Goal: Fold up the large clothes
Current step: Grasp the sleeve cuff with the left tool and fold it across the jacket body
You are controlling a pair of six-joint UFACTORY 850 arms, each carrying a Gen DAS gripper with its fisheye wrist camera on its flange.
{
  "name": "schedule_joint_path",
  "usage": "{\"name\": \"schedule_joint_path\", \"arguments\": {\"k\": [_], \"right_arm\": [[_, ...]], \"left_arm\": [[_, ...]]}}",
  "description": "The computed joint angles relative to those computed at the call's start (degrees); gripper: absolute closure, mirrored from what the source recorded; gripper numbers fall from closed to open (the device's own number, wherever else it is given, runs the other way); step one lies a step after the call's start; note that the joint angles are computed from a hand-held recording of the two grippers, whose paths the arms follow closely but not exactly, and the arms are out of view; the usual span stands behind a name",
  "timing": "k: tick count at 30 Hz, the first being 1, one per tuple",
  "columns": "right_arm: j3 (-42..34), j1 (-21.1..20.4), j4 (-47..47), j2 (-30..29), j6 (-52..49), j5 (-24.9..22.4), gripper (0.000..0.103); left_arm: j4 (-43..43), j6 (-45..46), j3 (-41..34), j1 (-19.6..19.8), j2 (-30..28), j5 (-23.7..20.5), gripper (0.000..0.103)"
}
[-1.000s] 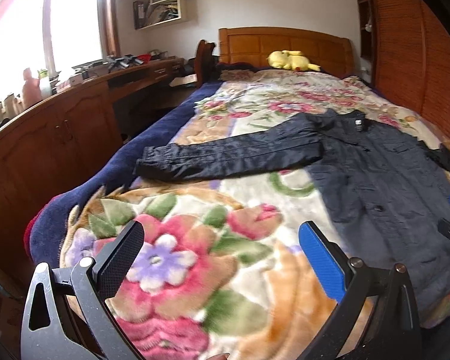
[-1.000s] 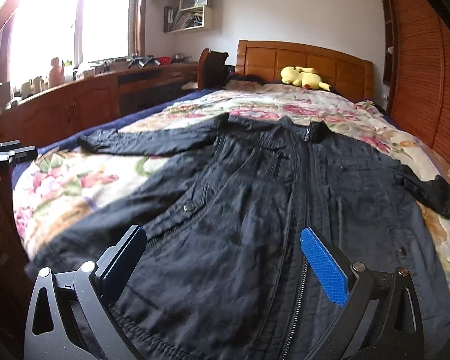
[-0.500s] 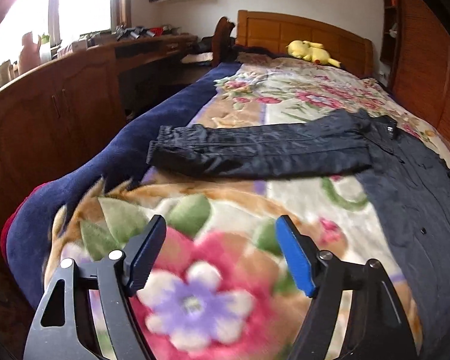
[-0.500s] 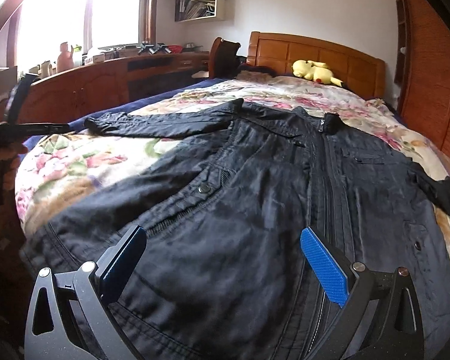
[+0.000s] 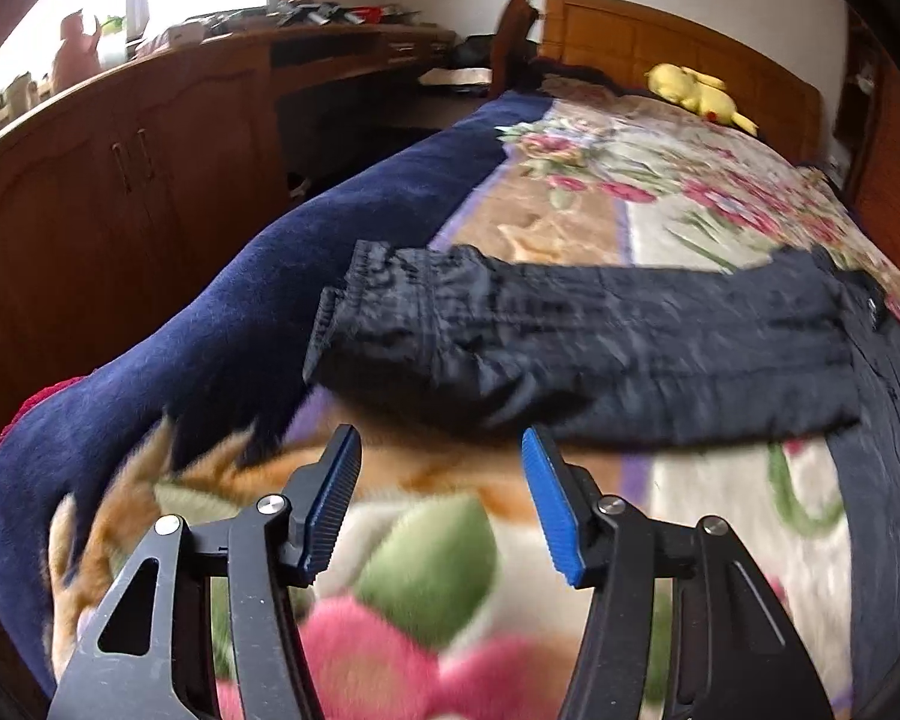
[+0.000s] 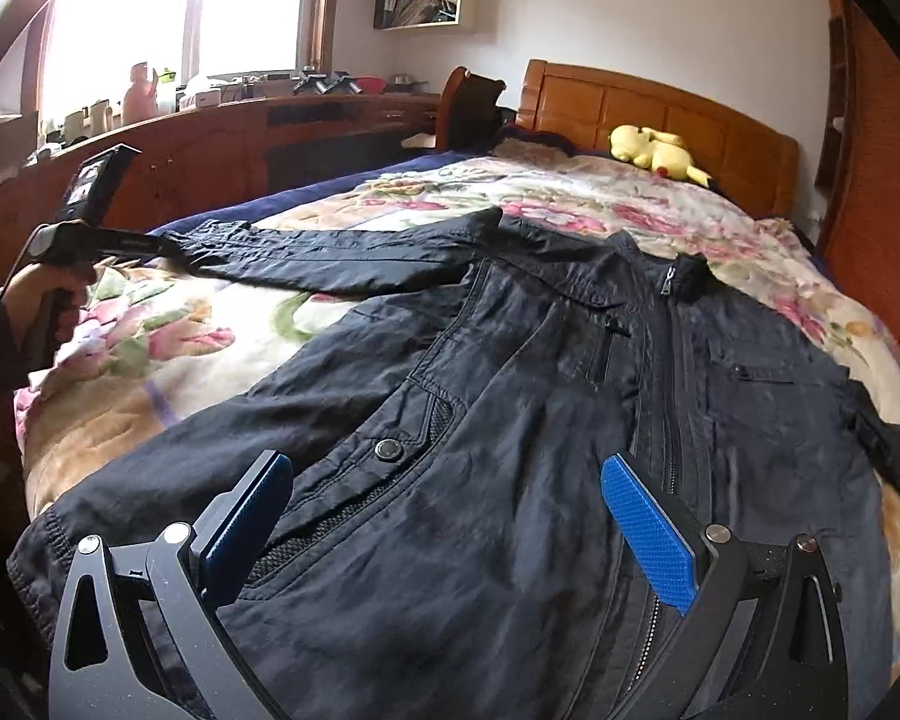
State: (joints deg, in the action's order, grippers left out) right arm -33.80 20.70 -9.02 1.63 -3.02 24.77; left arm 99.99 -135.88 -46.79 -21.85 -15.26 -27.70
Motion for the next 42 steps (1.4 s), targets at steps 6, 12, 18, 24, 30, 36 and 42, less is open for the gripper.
{"name": "schedule_joint_path", "arguments": {"k": [6, 12, 18, 24, 30, 36, 42], "right_arm": [[-0.7, -1.46, -3.56, -0.51, 3.77, -0.84, 0.001], [-0.31, -1.72, -4.54, 0.09, 4.54, -1.36, 0.001], [-0.56, -1.8, -1.53, 0.25, 1.14, -3.08, 0.001], [0.22, -3.63, -4.77, 2.65, 4.62, -3.92, 0.001], [2.28, -7.44, -9.82, 6.47, 9.81, -3.46, 0.001], [5.34, -13.6, -19.24, 12.22, 19.21, -3.87, 0.001], [8.8, -18.79, -29.79, 19.29, 28.42, -4.18, 0.001]], "left_arm": [[-0.99, -2.72, -2.3, 3.84, -1.95, 2.41, 0.046], [1.9, -7.97, -2.6, 6.24, -2.87, 5.93, 0.059], [-7.0, 8.75, -6.03, 2.63, -3.36, -0.13, 0.098], [-11.56, 19.13, -9.97, -3.33, -0.78, -5.35, 0.099], [-13.52, 24.87, -16.63, -10.82, -0.49, -6.35, 0.099], [-14.27, 30.86, -25.8, -19.53, -4.54, -6.43, 0.099], [-16.44, 34.95, -31.71, -24.23, -7.65, -3.64, 0.099]]}}
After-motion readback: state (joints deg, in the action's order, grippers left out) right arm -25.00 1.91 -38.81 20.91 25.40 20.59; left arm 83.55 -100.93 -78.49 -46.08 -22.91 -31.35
